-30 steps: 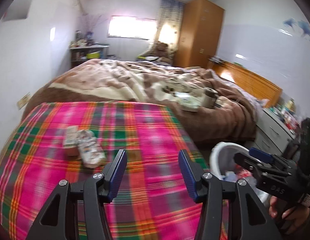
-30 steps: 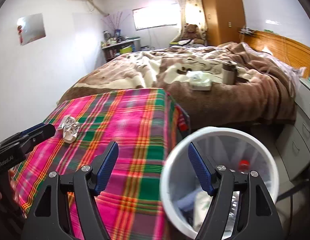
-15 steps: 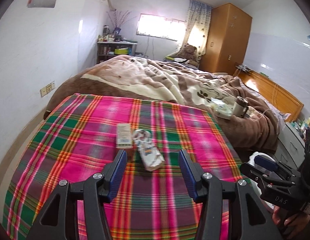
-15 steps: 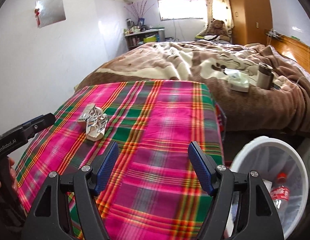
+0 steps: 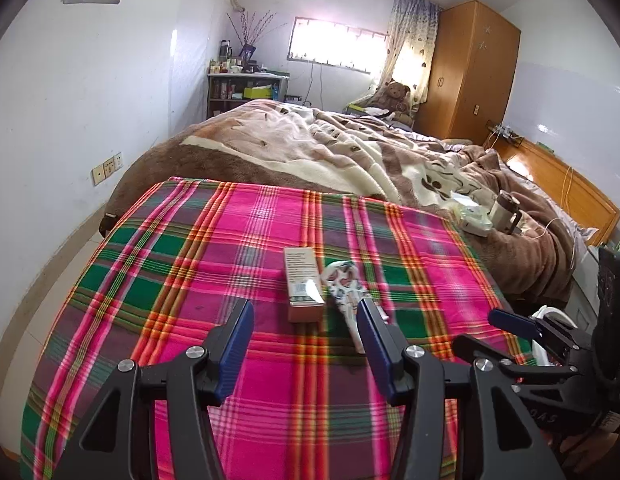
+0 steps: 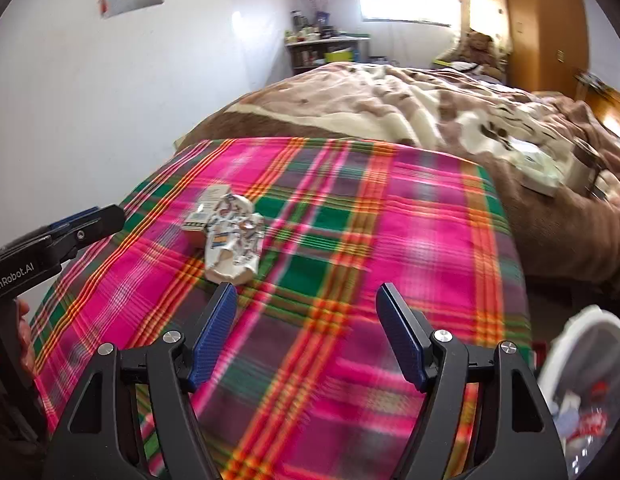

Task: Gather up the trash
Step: 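Move both tools back over the bed toward the white box and patterned wrapper, then grasp the white medicine box with the left tool while the right tool grasps the patterned wrapper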

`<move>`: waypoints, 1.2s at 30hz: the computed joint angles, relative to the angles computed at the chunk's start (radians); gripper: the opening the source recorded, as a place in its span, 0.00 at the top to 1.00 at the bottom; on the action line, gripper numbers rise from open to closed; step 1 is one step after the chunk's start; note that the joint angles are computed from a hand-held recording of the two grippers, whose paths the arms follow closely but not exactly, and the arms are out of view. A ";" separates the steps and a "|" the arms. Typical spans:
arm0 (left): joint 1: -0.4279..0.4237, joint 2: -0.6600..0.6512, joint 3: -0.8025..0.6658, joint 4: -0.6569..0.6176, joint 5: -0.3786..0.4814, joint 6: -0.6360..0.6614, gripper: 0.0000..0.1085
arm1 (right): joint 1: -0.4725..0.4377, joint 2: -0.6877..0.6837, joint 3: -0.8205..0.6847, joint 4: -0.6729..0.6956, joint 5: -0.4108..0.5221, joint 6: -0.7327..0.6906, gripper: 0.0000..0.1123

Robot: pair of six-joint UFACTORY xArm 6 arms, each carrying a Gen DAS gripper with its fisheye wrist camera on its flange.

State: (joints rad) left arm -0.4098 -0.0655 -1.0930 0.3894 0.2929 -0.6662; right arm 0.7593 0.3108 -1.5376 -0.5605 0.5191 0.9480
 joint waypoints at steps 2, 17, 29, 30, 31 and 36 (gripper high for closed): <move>0.008 0.022 -0.019 -0.018 0.011 0.036 0.51 | 0.004 0.043 -0.054 0.025 0.014 -0.051 0.35; 0.049 0.134 -0.097 -0.189 -0.002 0.218 0.51 | -0.005 0.316 -0.425 0.327 0.132 -0.332 0.35; 0.048 0.210 -0.179 -0.321 0.010 0.333 0.51 | -0.044 0.400 -0.544 0.431 0.176 -0.408 0.58; 0.046 0.220 -0.190 -0.345 0.014 0.351 0.51 | -0.045 0.401 -0.546 0.427 0.173 -0.411 0.63; 0.045 0.227 -0.197 -0.373 0.015 0.374 0.51 | -0.046 0.404 -0.551 0.419 0.175 -0.409 0.65; 0.036 0.275 -0.252 -0.414 0.038 0.409 0.51 | -0.054 0.402 -0.543 0.415 0.162 -0.416 0.67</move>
